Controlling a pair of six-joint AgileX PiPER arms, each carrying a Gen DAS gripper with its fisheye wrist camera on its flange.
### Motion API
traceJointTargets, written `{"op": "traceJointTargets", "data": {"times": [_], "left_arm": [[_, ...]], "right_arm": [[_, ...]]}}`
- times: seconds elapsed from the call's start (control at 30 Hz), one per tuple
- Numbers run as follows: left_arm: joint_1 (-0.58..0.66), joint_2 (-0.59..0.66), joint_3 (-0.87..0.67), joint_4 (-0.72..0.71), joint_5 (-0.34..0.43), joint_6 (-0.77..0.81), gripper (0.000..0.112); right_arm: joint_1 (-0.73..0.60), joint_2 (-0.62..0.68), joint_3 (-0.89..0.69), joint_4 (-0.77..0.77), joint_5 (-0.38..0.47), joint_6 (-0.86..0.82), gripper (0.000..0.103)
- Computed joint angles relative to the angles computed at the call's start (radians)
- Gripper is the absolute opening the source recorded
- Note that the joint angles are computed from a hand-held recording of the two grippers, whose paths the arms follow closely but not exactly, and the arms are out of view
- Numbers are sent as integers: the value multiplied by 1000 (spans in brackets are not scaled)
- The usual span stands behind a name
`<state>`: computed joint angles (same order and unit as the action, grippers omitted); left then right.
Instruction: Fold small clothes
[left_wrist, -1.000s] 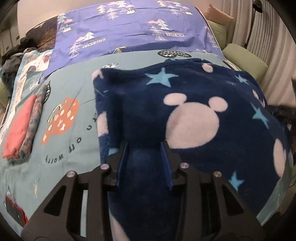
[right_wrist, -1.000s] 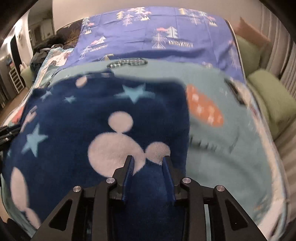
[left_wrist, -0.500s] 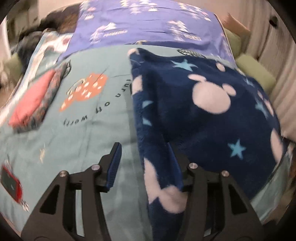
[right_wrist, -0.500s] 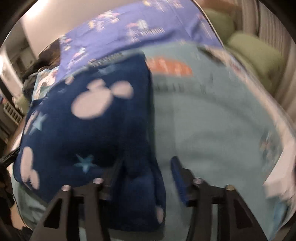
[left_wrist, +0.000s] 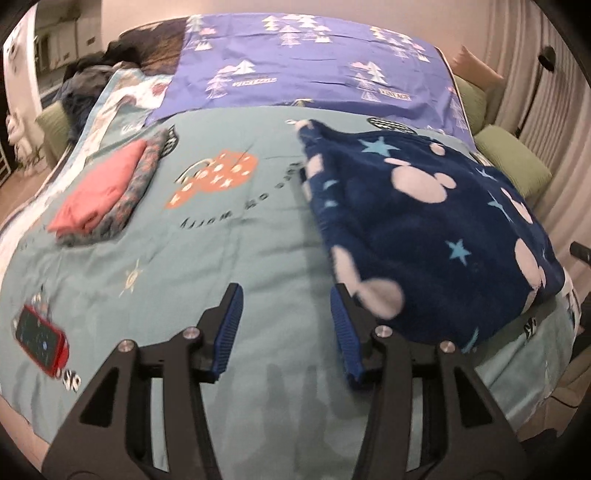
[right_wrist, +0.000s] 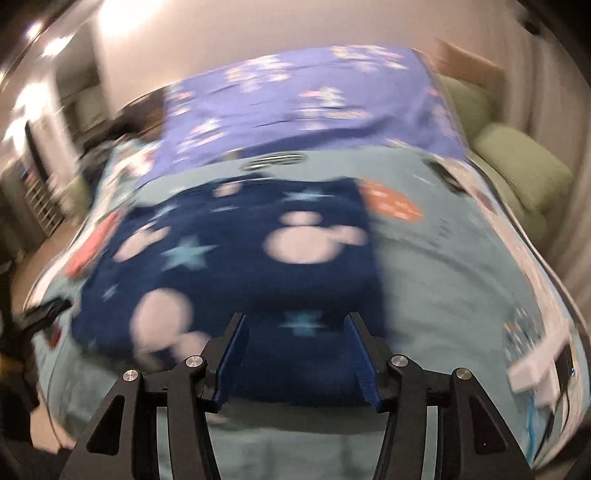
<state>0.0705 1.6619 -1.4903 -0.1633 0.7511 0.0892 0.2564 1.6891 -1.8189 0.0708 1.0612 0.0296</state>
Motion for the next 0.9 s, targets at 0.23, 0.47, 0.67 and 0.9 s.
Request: {"op": "traceJointTargets", "data": {"times": [0.23,0.47,0.67,0.9], "left_arm": [[78,-28,68,-150,-41,128,54],[169,11,31,-310,-36,253,59],[235,55,4,-427,-8,333,60],[290,130,-84,-523,61,373,63]], "right_arm": [[327,65,31,-95,-82,-29,56],[532,194,-72,-289,-88,18,64],[671,308,-119,-592,-113,108,75],[733,433,-183,-779,-94,207,75]]}}
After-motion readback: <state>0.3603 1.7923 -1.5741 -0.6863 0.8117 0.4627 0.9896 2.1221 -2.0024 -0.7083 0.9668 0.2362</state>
